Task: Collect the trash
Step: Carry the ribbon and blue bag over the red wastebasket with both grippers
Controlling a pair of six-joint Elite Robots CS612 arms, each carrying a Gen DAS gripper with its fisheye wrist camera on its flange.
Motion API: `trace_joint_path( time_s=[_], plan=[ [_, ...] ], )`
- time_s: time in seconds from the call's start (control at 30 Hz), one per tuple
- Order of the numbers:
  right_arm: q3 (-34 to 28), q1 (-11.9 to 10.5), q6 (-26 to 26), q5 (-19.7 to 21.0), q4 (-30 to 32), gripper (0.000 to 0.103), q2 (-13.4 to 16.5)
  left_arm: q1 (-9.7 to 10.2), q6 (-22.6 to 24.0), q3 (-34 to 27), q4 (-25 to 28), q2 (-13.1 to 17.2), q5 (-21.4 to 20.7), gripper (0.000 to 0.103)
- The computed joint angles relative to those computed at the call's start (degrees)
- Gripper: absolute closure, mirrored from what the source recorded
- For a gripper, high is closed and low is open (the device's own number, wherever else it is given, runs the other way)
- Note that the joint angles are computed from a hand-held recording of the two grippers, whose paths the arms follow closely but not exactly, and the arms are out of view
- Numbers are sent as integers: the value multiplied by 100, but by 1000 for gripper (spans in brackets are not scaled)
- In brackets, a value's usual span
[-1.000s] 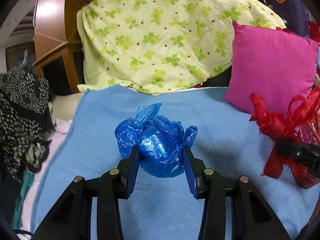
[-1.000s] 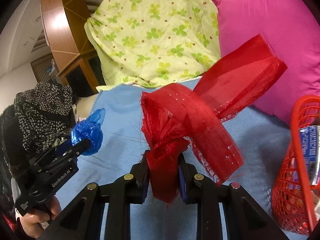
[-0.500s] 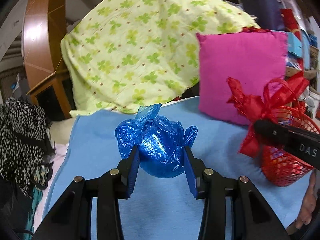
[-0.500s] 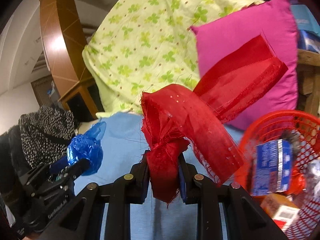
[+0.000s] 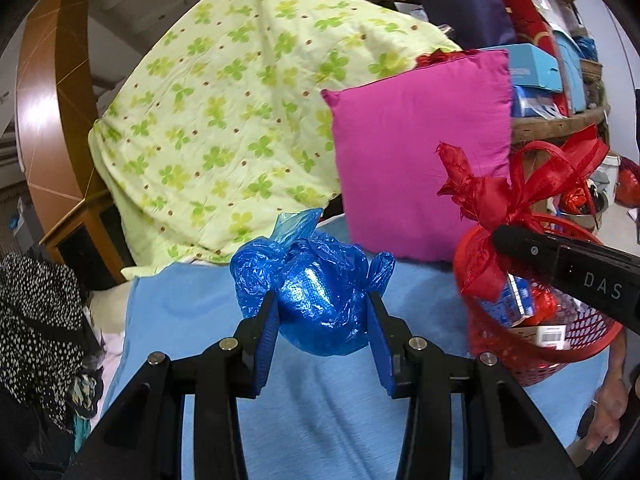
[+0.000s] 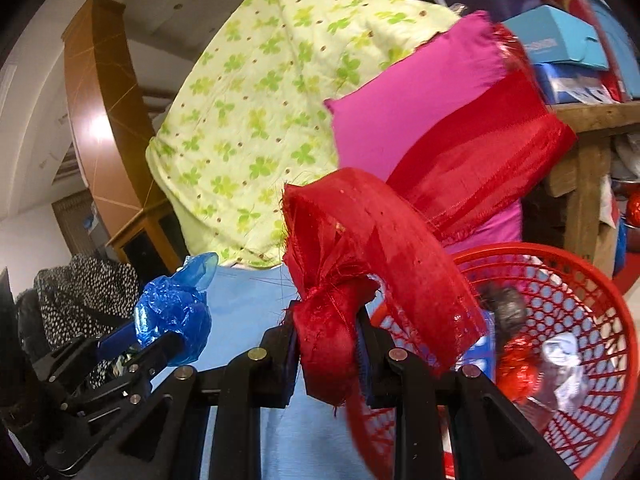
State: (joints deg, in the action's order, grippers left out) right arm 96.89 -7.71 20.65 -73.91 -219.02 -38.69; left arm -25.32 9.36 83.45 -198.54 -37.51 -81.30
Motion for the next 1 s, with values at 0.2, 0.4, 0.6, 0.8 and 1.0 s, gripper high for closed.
trace_joint_path(
  time_s=[0.2, 0.4, 0.6, 0.8, 1.0],
  plan=[
    [155, -153, 205, -11, -217, 77, -26, -135, 168, 53, -47, -45, 37, 58],
    [281, -281, 404, -37, -415, 77, -49, -251, 307, 93, -101, -84, 89, 58],
    [366, -362, 547, -55, -527, 77, -65, -345, 419, 95, -155, -99, 85, 58],
    [439, -451, 698, -82, -619, 77, -73, -424, 473, 73, -149, -97, 23, 58],
    [502, -551, 899, -89, -701, 77, -75, -469, 476, 24, -132, -79, -230, 58]
  ],
)
